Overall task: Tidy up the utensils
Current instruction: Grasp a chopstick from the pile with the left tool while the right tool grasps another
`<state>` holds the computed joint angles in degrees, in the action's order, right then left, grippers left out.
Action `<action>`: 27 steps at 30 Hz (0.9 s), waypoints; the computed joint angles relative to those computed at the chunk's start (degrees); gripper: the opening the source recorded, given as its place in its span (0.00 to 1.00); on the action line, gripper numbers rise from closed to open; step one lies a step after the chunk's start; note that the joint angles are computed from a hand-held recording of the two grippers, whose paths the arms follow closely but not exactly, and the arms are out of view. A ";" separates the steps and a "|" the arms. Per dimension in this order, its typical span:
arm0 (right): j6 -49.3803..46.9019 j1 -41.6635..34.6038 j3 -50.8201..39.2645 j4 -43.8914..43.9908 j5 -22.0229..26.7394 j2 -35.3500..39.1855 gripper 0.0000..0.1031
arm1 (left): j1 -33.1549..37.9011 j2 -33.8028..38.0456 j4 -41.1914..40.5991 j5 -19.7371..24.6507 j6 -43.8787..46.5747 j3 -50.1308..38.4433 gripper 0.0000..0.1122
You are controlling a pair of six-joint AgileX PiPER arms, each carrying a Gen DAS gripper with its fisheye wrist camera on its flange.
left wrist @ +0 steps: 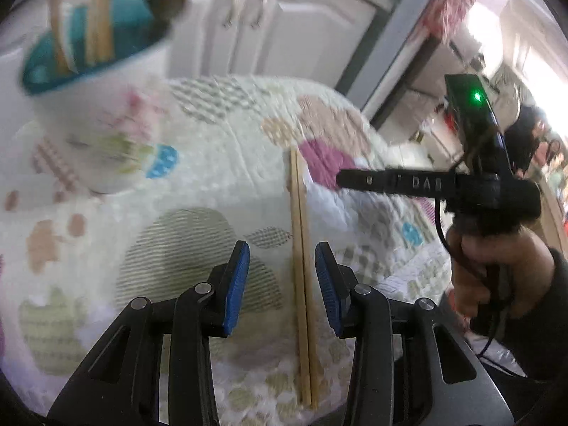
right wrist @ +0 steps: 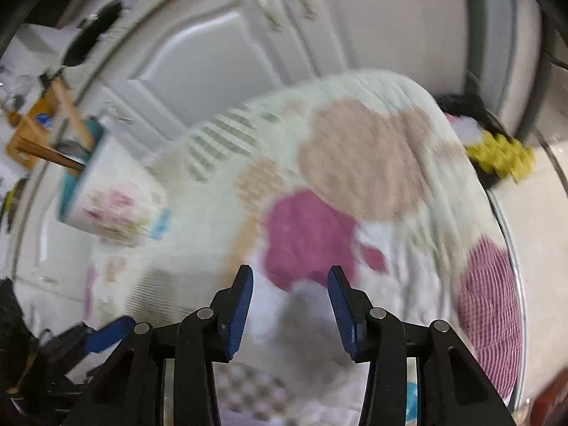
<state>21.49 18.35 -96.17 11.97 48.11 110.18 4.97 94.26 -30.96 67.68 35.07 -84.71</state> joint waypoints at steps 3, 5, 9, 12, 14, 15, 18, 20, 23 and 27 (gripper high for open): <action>-5.11 -0.74 12.83 5.13 -13.48 -5.31 0.41 | -1.99 1.77 2.56 -1.85 -1.13 0.55 0.33; -7.71 -0.66 16.34 6.35 -17.59 -6.66 0.41 | -3.62 3.10 5.38 -2.92 -3.26 -0.31 0.33; -11.87 -1.24 20.05 12.04 -21.80 -7.93 0.42 | -4.84 2.83 7.16 -4.79 -3.49 0.31 0.34; -13.82 -1.48 21.02 14.06 -22.82 -8.45 0.42 | -5.59 3.12 8.43 -4.25 -4.76 -0.29 0.34; -12.80 -0.98 20.56 12.82 -23.07 -8.09 0.42 | -6.14 2.73 9.47 -4.31 -5.09 -0.10 0.34; -12.17 -0.78 20.49 11.86 -23.11 -8.07 0.42 | -6.76 2.63 10.21 -4.83 -5.40 0.02 0.34; -11.27 -0.50 20.38 11.01 -23.18 -8.05 0.42 | -8.31 2.37 12.63 -5.63 -6.28 0.12 0.34; -10.81 -0.42 20.35 10.79 -23.22 -8.03 0.42 | -9.20 2.32 14.24 -6.09 -7.14 0.02 0.36; -10.23 -0.32 20.41 10.27 -23.21 -8.10 0.42 | -10.46 2.80 16.73 -6.47 -9.33 -0.84 0.40; -9.49 -0.30 19.93 9.57 -22.35 -8.01 0.42 | -10.52 2.46 17.49 -6.88 -10.53 -0.33 0.42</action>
<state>12.00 18.05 -76.24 21.54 25.76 102.17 -5.56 96.72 -13.47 60.81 24.54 -85.04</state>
